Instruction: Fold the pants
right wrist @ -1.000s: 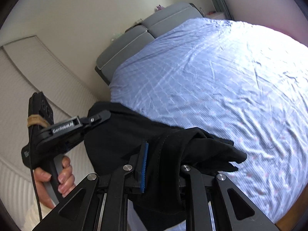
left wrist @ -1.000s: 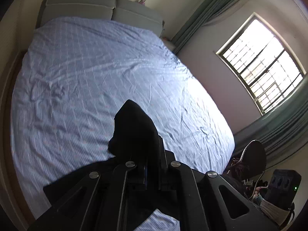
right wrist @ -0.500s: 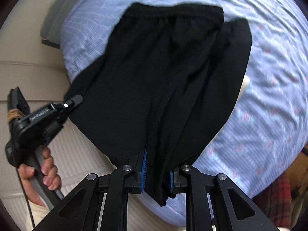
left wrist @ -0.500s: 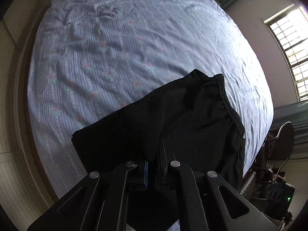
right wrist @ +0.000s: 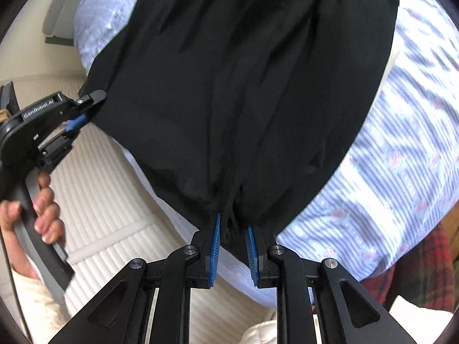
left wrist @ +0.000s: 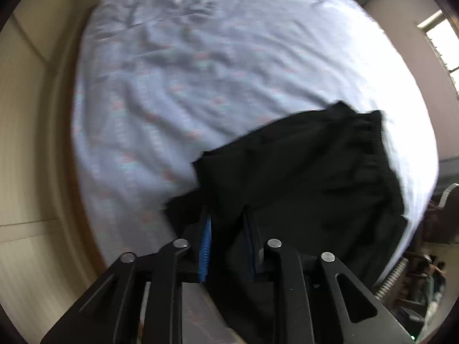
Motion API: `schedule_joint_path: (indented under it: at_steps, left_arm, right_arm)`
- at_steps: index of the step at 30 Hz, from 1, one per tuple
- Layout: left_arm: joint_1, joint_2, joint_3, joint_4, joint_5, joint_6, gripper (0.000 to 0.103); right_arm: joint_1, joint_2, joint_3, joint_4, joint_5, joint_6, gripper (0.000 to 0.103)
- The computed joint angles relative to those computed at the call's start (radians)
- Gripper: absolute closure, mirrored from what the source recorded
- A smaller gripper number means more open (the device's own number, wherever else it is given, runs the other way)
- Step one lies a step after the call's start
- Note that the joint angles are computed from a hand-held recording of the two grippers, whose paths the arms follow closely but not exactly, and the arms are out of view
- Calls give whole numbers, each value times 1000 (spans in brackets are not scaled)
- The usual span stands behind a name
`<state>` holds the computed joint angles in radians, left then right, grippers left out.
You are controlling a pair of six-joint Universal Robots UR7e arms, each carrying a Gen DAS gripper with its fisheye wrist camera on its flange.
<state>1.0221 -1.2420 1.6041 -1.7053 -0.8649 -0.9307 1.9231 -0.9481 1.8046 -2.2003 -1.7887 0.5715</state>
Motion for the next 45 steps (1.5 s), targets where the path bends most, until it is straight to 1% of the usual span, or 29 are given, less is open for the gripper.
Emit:
schedule_joint_path:
  at_steps: [1,2,4,5,6,8,9,10,11,13,14,15,17,18,19,20,22,24,27,28,30,32,33,34,35,37,41,44,45]
  left_arm:
    - [1,-1,-6,44,25,-39,79]
    - [1,-4,-14,97,51,-90,72]
    - [-7,-12,-39,257,115,-250,63]
    - [-13,-16,-43,301,134,-290,63]
    - [-29,-29,-36,334,158,-316,61]
    - [-67,-60,-10,366,184,-329,53]
    - [-92,-77,9,376,201,-339,52]
    - [-119,-93,28,390,215,-352,48]
    - [-149,-102,38,424,224,-380,43]
    - [-212,-123,75,438,235,-404,42]
    - [-232,-120,82,441,232,-409,40]
    - [-274,-120,98,451,222,-420,39]
    - [-323,-103,107,450,209,-429,34]
    - [-363,-81,108,450,199,-434,32]
    - [-381,-65,102,450,194,-439,29]
    - [-406,-39,92,446,188,-448,24]
    - [-450,26,60,420,180,-446,20]
    - [-489,107,5,389,181,-447,17]
    - [-528,233,-94,351,202,-477,12]
    - [-540,285,-141,346,213,-493,10]
    - [-560,366,-219,346,231,-519,7]
    - [-576,457,-329,415,247,-585,5]
    - [-585,514,-399,435,250,-617,4]
    - [-588,536,-427,435,251,-622,4]
    - [-593,566,-461,422,254,-622,3]
    - [-599,652,-584,486,269,-656,3]
    - [-609,784,-780,589,319,-668,2]
    - [-611,866,-896,606,360,-625,2]
    - [-609,916,-974,630,376,-601,2]
  right_arm:
    - [-2,1,0,6,-3,3,84]
    - [-4,1,-3,17,-7,15,84]
    - [-5,3,-17,41,-13,32,83]
    - [-4,2,-17,45,-16,29,80]
    - [0,5,-34,72,-28,22,76]
    - [11,7,-66,112,-47,-2,55]
    - [17,-1,-72,118,-61,-24,51]
    - [25,-12,-81,132,-85,-48,46]
    - [31,-28,-85,133,-111,-79,43]
    - [34,-64,-87,124,-148,-157,39]
    - [31,-86,-87,109,-163,-209,37]
    - [26,-114,-69,79,-173,-258,36]
    - [22,-162,-68,21,-188,-350,25]
    - [17,-192,-65,-8,-202,-403,22]
    - [13,-218,-56,-29,-216,-443,19]
    - [9,-243,-56,-55,-235,-496,18]
    - [4,-278,-67,-85,-284,-581,17]
    - [-17,-338,-65,-108,-308,-694,17]
    - [-46,-401,-79,-129,-316,-845,17]
    - [-62,-429,-78,-135,-306,-904,17]
    - [-105,-469,-113,-114,-253,-1022,17]
    - [-134,-479,-169,-75,-207,-1110,17]
    - [-148,-477,-205,-40,-196,-1140,17]
    - [-161,-475,-238,-8,-184,-1158,17]
    - [-183,-471,-289,40,-153,-1184,17]
    - [-207,-467,-346,76,-128,-1216,17]
    - [-259,-476,-411,108,-90,-1248,17]
    - [-292,-475,-456,104,-72,-1259,17]
    - [-304,-468,-478,105,-73,-1261,17]
